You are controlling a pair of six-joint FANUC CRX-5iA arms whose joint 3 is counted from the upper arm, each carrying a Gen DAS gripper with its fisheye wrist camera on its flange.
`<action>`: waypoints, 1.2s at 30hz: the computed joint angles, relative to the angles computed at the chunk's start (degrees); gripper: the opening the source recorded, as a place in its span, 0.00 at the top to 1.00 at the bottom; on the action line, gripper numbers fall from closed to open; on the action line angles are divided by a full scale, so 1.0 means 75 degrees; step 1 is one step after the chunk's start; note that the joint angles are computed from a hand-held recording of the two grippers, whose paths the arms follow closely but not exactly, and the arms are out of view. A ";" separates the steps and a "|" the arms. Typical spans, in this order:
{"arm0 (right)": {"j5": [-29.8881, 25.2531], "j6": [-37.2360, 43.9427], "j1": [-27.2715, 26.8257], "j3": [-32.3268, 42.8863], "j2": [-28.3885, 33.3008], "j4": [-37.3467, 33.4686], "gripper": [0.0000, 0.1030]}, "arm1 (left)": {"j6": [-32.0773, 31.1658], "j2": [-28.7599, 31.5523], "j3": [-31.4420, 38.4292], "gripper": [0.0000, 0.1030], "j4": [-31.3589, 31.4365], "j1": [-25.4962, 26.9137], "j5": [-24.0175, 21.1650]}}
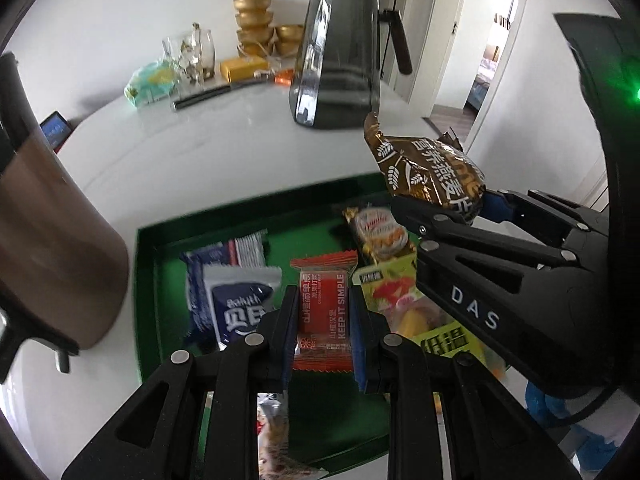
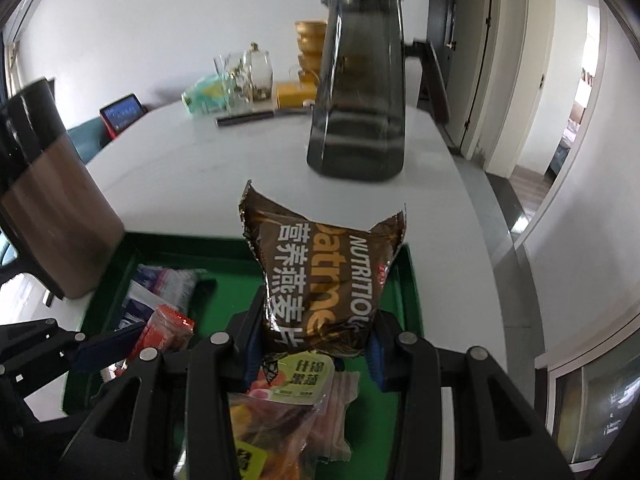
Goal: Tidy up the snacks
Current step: 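Carry the red candy and oatmeal pack over the green tray, then open both tools to drop the candy and oatmeal pack into the tray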
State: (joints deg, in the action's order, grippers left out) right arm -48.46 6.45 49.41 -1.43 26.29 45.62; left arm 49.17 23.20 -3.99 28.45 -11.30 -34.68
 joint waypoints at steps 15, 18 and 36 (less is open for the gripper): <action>0.0222 0.0214 -0.0080 -0.0012 0.0231 -0.0549 0.64 | 0.0324 0.0231 0.0041 0.80 -0.0308 -0.0073 0.0097; 0.0254 0.0074 -0.0063 -0.0113 0.0189 -0.0430 0.61 | 0.0252 0.0231 -0.0018 0.75 -0.0197 -0.0096 0.0204; 0.0726 -0.0497 -0.0121 -0.0595 -0.0119 -0.0079 0.09 | 0.0234 -0.0088 -0.0389 0.48 -0.0049 -0.0043 0.0620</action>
